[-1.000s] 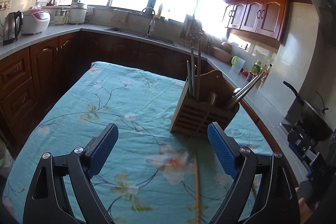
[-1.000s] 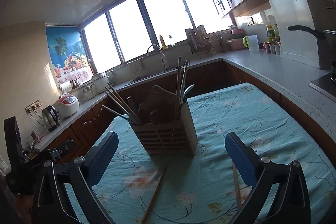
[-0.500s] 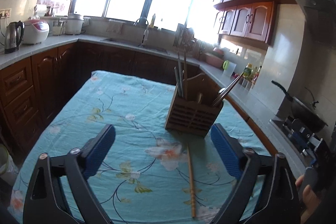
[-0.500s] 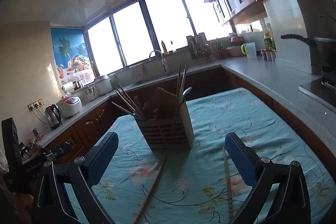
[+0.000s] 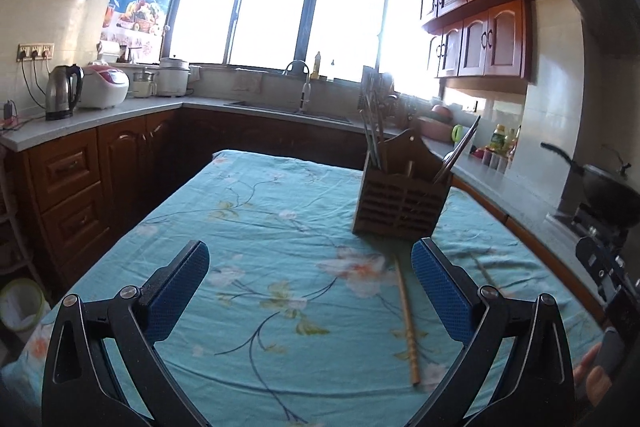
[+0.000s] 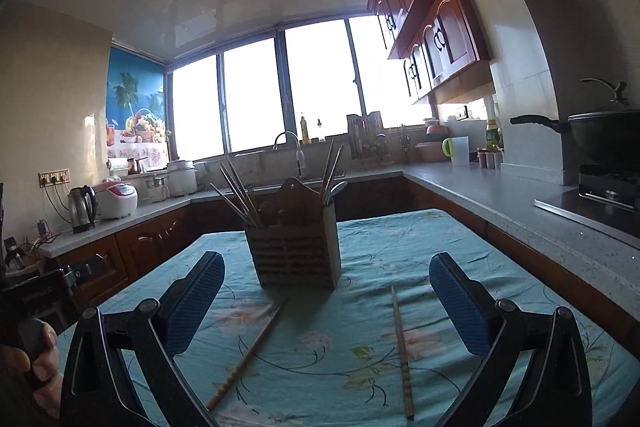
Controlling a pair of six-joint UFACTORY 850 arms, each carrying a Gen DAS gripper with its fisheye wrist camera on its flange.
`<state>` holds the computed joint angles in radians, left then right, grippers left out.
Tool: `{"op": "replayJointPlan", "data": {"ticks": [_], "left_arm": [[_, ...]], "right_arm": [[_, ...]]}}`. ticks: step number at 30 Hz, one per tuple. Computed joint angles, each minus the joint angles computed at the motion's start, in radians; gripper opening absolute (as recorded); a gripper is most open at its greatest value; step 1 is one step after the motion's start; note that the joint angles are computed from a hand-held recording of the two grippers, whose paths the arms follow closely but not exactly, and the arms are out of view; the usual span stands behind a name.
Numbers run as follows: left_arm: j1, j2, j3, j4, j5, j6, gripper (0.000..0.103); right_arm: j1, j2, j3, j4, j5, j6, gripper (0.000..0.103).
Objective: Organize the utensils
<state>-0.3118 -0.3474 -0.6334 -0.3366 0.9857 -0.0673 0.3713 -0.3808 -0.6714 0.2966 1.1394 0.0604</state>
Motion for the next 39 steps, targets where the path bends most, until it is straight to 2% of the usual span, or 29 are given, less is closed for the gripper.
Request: {"op": "replayJointPlan", "data": {"ticks": [8, 16, 39], "left_arm": [[-0.044, -0.037, 0.02, -0.075, 0.05, 0.064, 0.103], [-0.081, -0.051, 0.028, -0.111, 0.062, 0.127, 0.103], [-0.091, -0.04, 0.053, -0.154, 0.084, 0.139, 0.103]], "right_arm": [[0.028, -0.013, 0.026, 0.034, -0.012, -0.044, 0.103], [0.036, -0.014, 0.044, 0.045, -0.014, -0.043, 0.103], [0.041, -0.01, 0.072, 0.029, -0.013, -0.009, 0.103]]}}
